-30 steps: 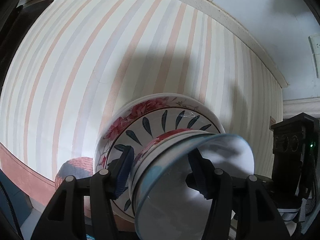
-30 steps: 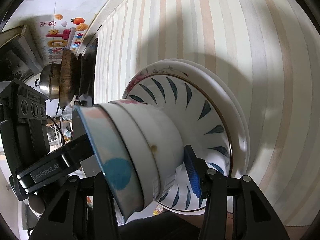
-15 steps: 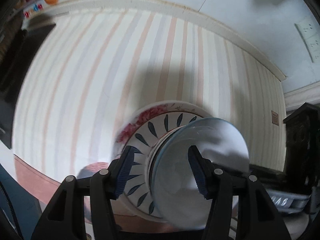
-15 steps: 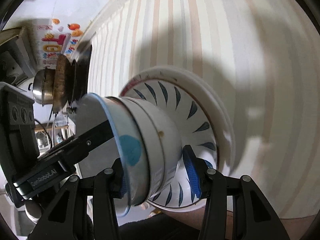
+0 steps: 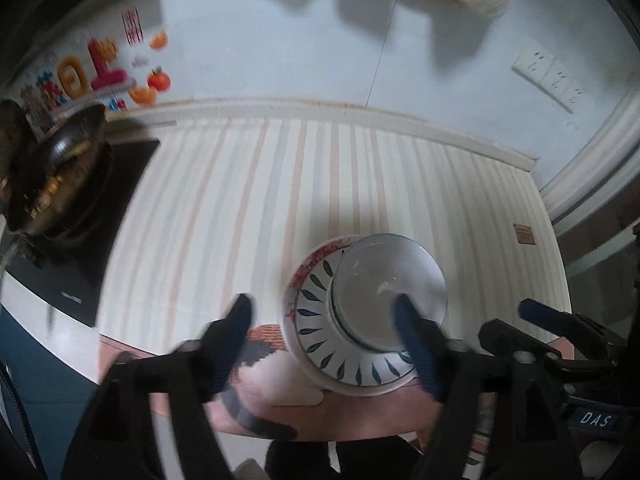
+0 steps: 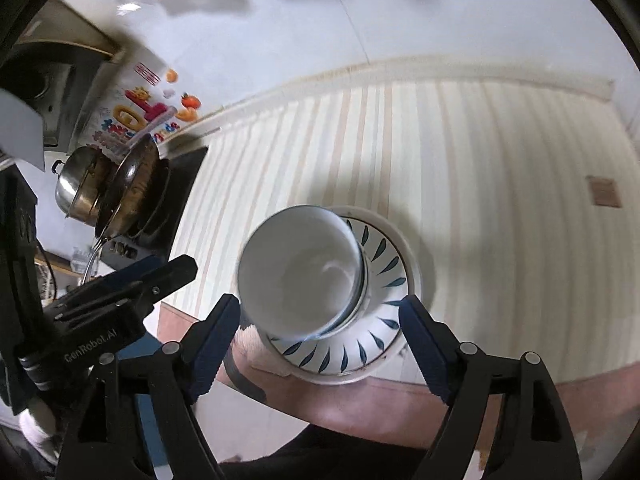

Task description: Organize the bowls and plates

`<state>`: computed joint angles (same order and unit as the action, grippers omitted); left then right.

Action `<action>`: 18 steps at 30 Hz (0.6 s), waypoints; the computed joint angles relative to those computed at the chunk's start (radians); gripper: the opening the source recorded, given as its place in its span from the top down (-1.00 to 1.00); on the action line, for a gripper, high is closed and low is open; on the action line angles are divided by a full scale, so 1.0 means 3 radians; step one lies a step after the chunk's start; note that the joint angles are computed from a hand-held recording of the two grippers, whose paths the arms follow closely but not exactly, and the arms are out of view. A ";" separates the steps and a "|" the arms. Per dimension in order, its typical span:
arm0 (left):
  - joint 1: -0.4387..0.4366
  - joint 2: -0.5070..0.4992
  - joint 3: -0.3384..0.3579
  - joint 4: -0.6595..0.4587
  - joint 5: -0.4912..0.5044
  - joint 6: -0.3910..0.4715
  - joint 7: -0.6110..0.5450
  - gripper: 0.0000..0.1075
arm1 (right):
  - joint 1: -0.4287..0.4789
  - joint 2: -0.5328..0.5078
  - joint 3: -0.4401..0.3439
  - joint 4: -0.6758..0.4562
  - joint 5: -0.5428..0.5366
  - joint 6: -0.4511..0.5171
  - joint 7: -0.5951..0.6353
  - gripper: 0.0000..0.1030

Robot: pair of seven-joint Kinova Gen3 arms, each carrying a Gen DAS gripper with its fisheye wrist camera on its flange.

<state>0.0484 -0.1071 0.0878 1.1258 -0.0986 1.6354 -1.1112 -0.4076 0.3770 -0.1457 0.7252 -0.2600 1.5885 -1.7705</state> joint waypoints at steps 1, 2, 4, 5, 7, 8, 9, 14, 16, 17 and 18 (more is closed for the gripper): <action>0.0014 -0.0033 0.0033 -0.0033 -0.0060 0.0024 0.0010 -0.61 | -0.0067 -0.0117 0.0020 0.0072 0.0106 -0.0051 -0.0046 -0.75; 0.0027 -0.0075 0.0072 -0.0064 -0.0134 0.0057 0.0035 -0.61 | -0.0124 -0.0171 0.0036 0.0084 0.0171 -0.0063 -0.0088 -0.75; 0.0044 -0.0137 0.0146 -0.0116 -0.0249 0.0103 0.0088 -0.63 | -0.0220 -0.0324 0.0046 0.0138 0.0322 -0.0098 -0.0154 -0.80; 0.0049 -0.0167 0.0185 -0.0143 -0.0309 0.0129 0.0115 -0.64 | -0.0277 -0.0397 0.0049 0.0140 0.0418 -0.0095 -0.0187 -0.81; 0.0053 -0.0236 0.0252 -0.0200 -0.0385 0.0183 0.0173 -0.66 | -0.0364 -0.0486 0.0039 0.0103 0.0561 -0.0053 -0.0244 -0.82; 0.0054 -0.0271 0.0291 -0.0236 -0.0408 0.0214 0.0208 -0.66 | -0.0405 -0.0538 0.0034 0.0089 0.0639 -0.0043 -0.0258 -0.83; 0.0052 -0.0299 0.0348 -0.0259 -0.0450 0.0239 0.0252 -0.66 | -0.0431 -0.0593 0.0027 0.0082 0.0691 -0.0039 -0.0275 -0.84; -0.0003 -0.0464 0.0741 -0.0378 -0.0738 0.0353 0.0482 -0.66 | -0.0546 -0.0932 -0.0053 0.0156 0.0973 -0.0083 -0.0389 -0.88; -0.0068 -0.0508 0.0940 -0.0447 -0.0868 0.0453 0.0546 -0.66 | -0.0581 -0.1041 -0.0113 0.0186 0.1067 -0.0087 -0.0447 -0.90; -0.0108 -0.0532 0.1042 -0.0482 -0.0918 0.0510 0.0586 -0.66 | -0.0576 -0.1119 -0.0139 0.0199 0.1074 -0.0070 -0.0461 -0.90; -0.0162 -0.0560 0.1165 -0.0528 -0.0973 0.0586 0.0631 -0.66 | -0.0571 -0.1158 -0.0171 0.0198 0.1090 -0.0049 -0.0472 -0.91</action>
